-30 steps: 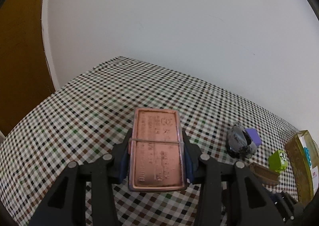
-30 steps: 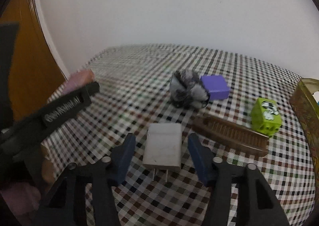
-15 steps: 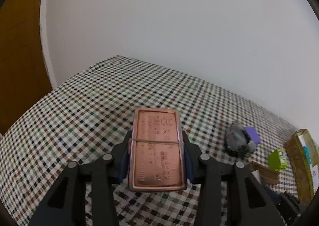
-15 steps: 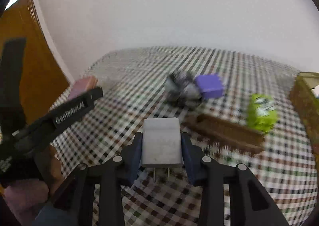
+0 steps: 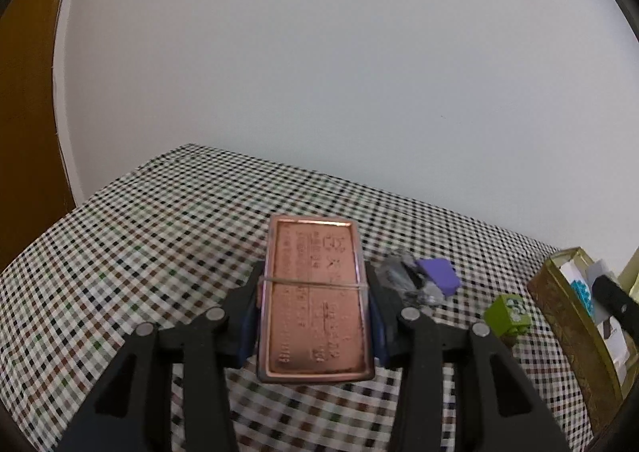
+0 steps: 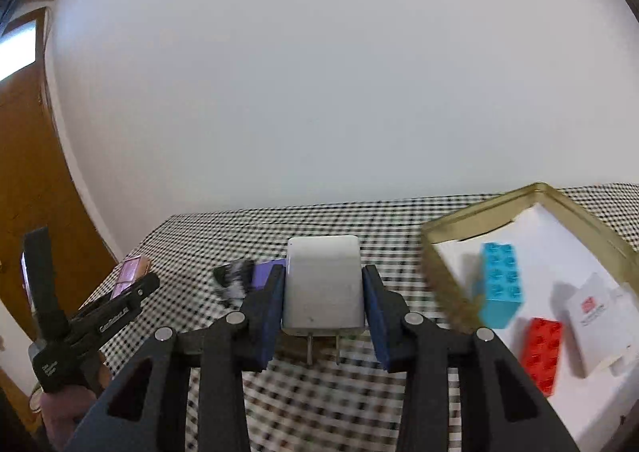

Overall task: Organize rigid objects
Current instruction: 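Lift the copper tin and white charger with both grippers toward the tray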

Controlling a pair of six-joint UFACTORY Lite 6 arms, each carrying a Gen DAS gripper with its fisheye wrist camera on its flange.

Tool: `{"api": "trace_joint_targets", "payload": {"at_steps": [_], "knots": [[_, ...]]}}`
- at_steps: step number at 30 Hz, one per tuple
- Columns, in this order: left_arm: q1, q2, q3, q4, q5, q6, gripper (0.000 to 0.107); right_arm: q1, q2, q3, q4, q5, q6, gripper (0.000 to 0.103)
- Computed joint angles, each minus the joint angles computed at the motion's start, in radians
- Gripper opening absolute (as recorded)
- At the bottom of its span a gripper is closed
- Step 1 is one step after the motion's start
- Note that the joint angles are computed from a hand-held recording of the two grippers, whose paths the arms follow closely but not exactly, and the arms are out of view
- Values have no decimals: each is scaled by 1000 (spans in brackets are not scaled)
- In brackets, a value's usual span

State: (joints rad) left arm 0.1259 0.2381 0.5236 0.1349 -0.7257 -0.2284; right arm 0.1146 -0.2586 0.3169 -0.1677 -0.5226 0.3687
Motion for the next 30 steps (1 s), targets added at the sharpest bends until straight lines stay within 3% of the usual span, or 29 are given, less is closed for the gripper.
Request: {"api": "trace_joint_targets", "payload": {"at_steps": [5,11,15,30], "knots": [[-120,16,-4,-155,-12,84,44,-120,0,-10,-202,-15,140,41],[-203,-7,-30,-275,-17,146,44,-12,13,-17,-22,-13,-4,41],[-183,-13,-31,-250,-9,139,44,38,27,-19,82,-26,-94,41],[-189,-19,-29,-247,5,143,44,42,39,-17,95,-21,-99,41]]}}
